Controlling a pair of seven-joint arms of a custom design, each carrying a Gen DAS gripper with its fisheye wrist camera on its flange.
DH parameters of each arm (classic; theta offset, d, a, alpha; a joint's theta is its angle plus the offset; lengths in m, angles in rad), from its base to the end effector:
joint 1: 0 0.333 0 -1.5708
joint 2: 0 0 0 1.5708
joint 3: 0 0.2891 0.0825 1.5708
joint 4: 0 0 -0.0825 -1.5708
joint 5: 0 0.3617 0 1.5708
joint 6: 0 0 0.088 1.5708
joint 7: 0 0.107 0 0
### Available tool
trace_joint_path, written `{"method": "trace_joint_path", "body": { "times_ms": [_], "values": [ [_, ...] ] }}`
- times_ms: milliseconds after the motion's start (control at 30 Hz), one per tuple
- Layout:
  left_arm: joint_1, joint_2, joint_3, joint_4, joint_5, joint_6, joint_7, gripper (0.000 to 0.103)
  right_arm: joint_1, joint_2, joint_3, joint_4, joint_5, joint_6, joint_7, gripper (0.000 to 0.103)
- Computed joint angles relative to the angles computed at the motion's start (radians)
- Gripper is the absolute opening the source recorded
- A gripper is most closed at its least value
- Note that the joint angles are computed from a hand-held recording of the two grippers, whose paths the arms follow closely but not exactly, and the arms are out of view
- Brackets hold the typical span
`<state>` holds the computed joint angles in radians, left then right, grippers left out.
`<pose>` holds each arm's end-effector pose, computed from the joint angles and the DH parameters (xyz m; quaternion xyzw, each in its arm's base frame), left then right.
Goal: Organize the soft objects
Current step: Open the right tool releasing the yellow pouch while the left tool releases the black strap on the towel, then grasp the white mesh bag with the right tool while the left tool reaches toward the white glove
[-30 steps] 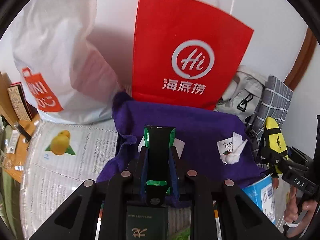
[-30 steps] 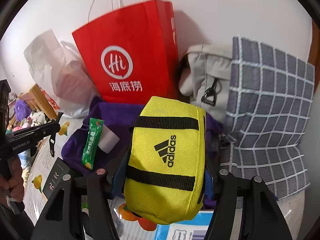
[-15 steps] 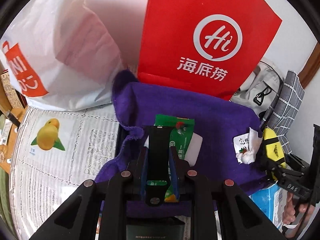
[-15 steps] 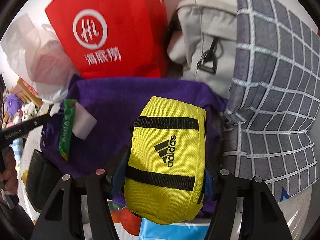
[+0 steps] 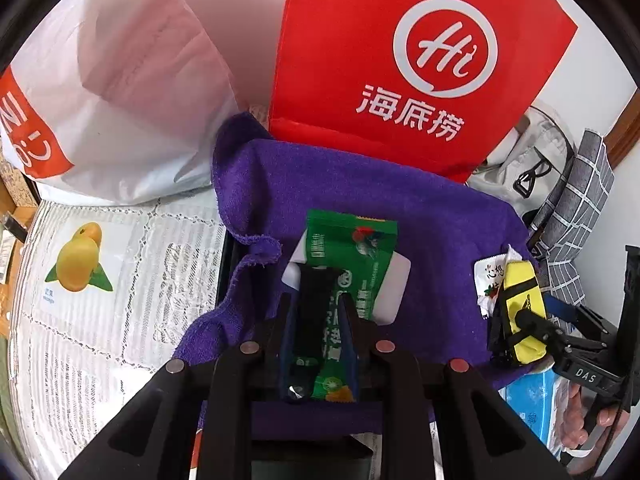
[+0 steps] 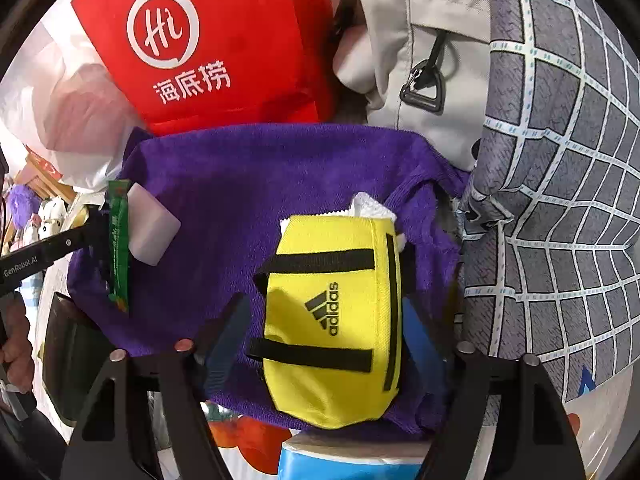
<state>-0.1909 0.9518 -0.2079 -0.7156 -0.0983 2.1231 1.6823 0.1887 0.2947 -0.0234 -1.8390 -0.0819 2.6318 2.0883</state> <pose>0.7426 -0.2272 0.4310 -0.5524 0.7913 -0.2582 0.0450 0.6319 0.1087 0.4104 -0.5795 0.7762 -0.1341 0.2089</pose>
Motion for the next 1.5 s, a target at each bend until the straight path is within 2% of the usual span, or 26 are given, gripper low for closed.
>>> {"method": "trace_joint_path", "body": {
  "times_ms": [67, 100, 133, 267, 367, 433, 500, 600, 700, 800, 900, 933, 1033, 1133, 1200, 1267, 1333, 1367, 1400, 1433, 1467, 1500],
  "values": [
    [0.002, 0.022, -0.009, 0.044, -0.009, -0.034, 0.006, 0.033, 0.011, -0.018, -0.009, -0.013, -0.025, 0.004, 0.02, 0.076],
    [0.0, 0.017, -0.006, 0.039, -0.007, -0.035, 0.003, 0.044, 0.018, -0.028, -0.016, -0.02, -0.047, 0.007, 0.038, 0.076],
    [0.001, -0.008, -0.002, -0.001, -0.005, -0.015, 0.002, 0.047, 0.026, -0.04, -0.025, -0.03, -0.076, 0.012, 0.062, 0.076],
    [0.026, -0.168, -0.001, -0.25, -0.006, 0.128, 0.015, 0.048, 0.045, -0.104, -0.043, -0.077, -0.187, 0.047, 0.17, 0.076],
    [0.058, -0.278, -0.015, -0.422, -0.032, 0.22, 0.037, 0.052, 0.046, -0.189, -0.03, -0.16, -0.255, 0.119, 0.234, 0.077],
    [0.069, -0.32, -0.017, -0.481, -0.041, 0.246, 0.046, 0.052, 0.041, -0.254, 0.001, -0.222, -0.252, 0.141, 0.202, 0.077],
    [0.083, -0.365, -0.023, -0.533, -0.055, 0.244, 0.062, 0.052, 0.043, -0.293, 0.029, -0.263, -0.288, 0.144, 0.225, 0.077],
    [0.106, -0.456, -0.027, -0.653, -0.083, 0.286, 0.091, 0.054, 0.06, -0.344, 0.069, -0.34, -0.171, 0.172, 0.13, 0.077],
    [0.145, -0.572, -0.042, -0.815, -0.156, 0.352, 0.152, 0.062, 0.093, -0.372, 0.104, -0.411, -0.074, 0.195, 0.082, 0.078],
    [0.171, -0.662, -0.046, -0.941, -0.236, 0.387, 0.221, 0.062, 0.117, -0.39, 0.133, -0.463, -0.046, 0.197, 0.092, 0.082],
    [0.18, -0.726, -0.037, -1.037, -0.308, 0.397, 0.282, 0.062, 0.147, -0.392, 0.147, -0.512, -0.003, 0.239, 0.074, 0.084],
    [0.179, -0.742, -0.032, -1.065, -0.328, 0.397, 0.296, 0.062, 0.147, -0.388, 0.155, -0.524, -0.022, 0.26, 0.09, 0.086],
    [0.173, -0.775, -0.019, -1.124, -0.372, 0.388, 0.335, 0.062, 0.121, -0.358, 0.179, -0.527, -0.199, 0.276, 0.24, 0.088],
    [0.166, -0.802, -0.004, -1.172, -0.4, 0.382, 0.361, 0.062, 0.116, -0.329, 0.179, -0.495, -0.401, 0.239, 0.401, 0.089],
    [0.161, -0.814, 0.005, -1.193, -0.412, 0.384, 0.366, 0.062, 0.136, -0.318, 0.168, -0.489, -0.389, 0.251, 0.346, 0.09],
    [0.158, -0.827, 0.012, -1.211, -0.427, 0.382, 0.375, 0.062, 0.151, -0.312, 0.163, -0.481, -0.397, 0.228, 0.322, 0.09],
    [0.155, -0.838, 0.017, -1.226, -0.437, 0.379, 0.382, 0.062, 0.162, -0.313, 0.159, -0.478, -0.396, 0.209, 0.31, 0.084],
    [0.153, -0.846, 0.02, -1.235, -0.441, 0.379, 0.386, 0.062, 0.166, -0.32, 0.158, -0.482, -0.386, 0.199, 0.302, 0.068],
    [0.152, -0.857, 0.022, -1.249, -0.444, 0.38, 0.392, 0.062, 0.174, -0.326, 0.153, -0.499, -0.305, 0.219, 0.239, 0.042],
    [0.149, -0.864, 0.025, -1.257, -0.444, 0.38, 0.394, 0.062, 0.185, -0.327, 0.15, -0.509, -0.189, 0.231, 0.15, 0.03],
    [0.146, -0.87, 0.027, -1.262, -0.445, 0.38, 0.394, 0.062, 0.203, -0.334, 0.136, -0.521, -0.132, 0.234, 0.118, 0.023],
    [0.144, -0.881, 0.029, -1.275, -0.45, 0.382, 0.399, 0.062, 0.186, -0.342, 0.153, -0.529, -0.144, 0.237, 0.131, 0.023]
  ]
}}
